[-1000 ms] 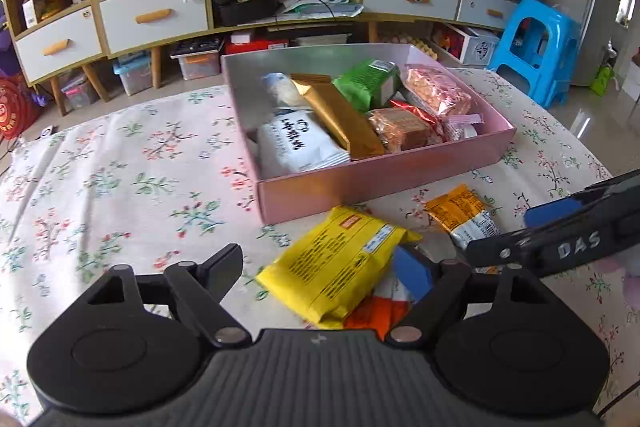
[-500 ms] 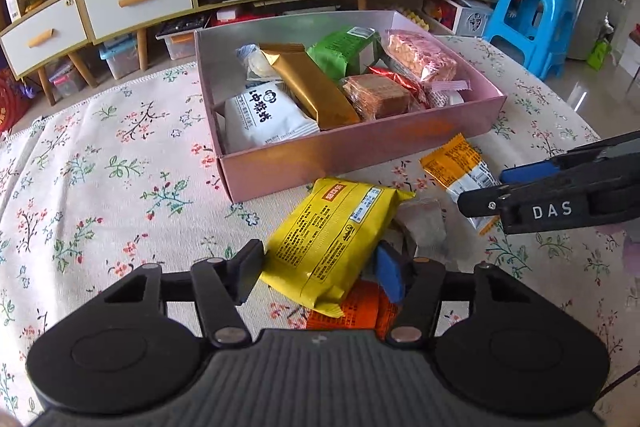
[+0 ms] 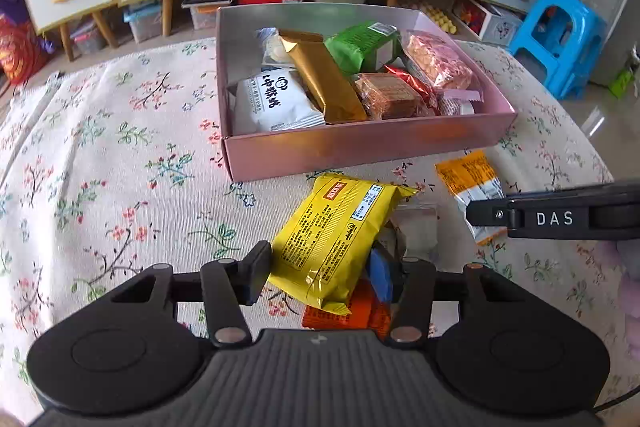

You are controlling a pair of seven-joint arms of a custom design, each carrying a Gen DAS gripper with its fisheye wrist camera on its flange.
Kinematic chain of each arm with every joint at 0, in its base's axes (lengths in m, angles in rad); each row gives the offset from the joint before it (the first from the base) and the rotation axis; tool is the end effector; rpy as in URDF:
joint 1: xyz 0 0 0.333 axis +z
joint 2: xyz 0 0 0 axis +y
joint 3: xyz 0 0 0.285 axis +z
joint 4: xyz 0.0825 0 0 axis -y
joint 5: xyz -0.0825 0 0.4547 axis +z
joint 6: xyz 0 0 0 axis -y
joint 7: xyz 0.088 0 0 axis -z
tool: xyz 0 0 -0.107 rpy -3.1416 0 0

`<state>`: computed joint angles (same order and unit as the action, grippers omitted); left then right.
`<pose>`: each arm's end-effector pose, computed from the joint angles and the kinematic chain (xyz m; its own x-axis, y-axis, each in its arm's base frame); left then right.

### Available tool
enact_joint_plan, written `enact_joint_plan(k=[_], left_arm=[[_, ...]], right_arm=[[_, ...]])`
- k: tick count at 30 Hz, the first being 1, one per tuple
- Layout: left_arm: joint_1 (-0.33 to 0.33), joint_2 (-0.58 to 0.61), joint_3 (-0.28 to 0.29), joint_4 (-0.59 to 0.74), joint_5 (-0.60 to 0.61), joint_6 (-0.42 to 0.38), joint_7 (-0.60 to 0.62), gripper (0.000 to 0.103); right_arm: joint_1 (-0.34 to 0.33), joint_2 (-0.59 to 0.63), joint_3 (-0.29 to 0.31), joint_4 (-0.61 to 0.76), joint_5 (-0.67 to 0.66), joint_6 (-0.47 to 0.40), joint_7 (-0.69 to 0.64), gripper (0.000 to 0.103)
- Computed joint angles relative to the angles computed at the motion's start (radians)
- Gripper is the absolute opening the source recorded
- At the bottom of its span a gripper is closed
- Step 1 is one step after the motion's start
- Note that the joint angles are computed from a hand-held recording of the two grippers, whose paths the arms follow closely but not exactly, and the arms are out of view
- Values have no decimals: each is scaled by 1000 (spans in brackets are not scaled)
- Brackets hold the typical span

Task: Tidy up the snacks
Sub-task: 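Grasp the yellow pack with left tool while right tool grasps orange-white bar, then carry both packs over the pink box and open both tools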

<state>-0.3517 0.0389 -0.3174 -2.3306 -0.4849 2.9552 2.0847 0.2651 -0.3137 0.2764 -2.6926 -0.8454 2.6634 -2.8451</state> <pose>0.4873 -0.3461 0.3013 -0.6790 -0.7315 0.0622 -0.6238 0.5301 -0.5744 0.3987 0.2515 0.2662 -0.5219 -0.8350 -0.1744 -0.6601 0.5248 -0.5374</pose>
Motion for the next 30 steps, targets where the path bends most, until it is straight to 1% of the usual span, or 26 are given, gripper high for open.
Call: enact_joint_plan(k=[3, 8, 12, 17, 23, 27, 30], left_arm=[[0, -6, 1, 1, -14, -13, -16, 47], [-4, -21, 7, -4, -51, -31, -25, 44], [-12, -37, 11, -8, -120, -49, 1, 43], [-26, -57, 22, -15, -183, -61, 26, 42], [-42, -73, 33, -21, -221, -51, 43, 42], [-49, -82, 39, -23, -234, -51, 32, 42], [-57, -91, 42, -25, -258, -37, 44, 42]], right_arm=[[4, -21, -9, -20, 32, 21, 5, 38], [-7, -55, 1, -48, 73, 51, 15, 35], [-24, -78, 18, -67, 91, 78, 21, 35], [-58, -126, 38, -112, 117, 150, 57, 35], [-106, -209, 81, -178, 183, 236, 73, 35], [-142, -263, 126, -220, 232, 300, 91, 35], [-169, -298, 166, -239, 268, 332, 105, 35]])
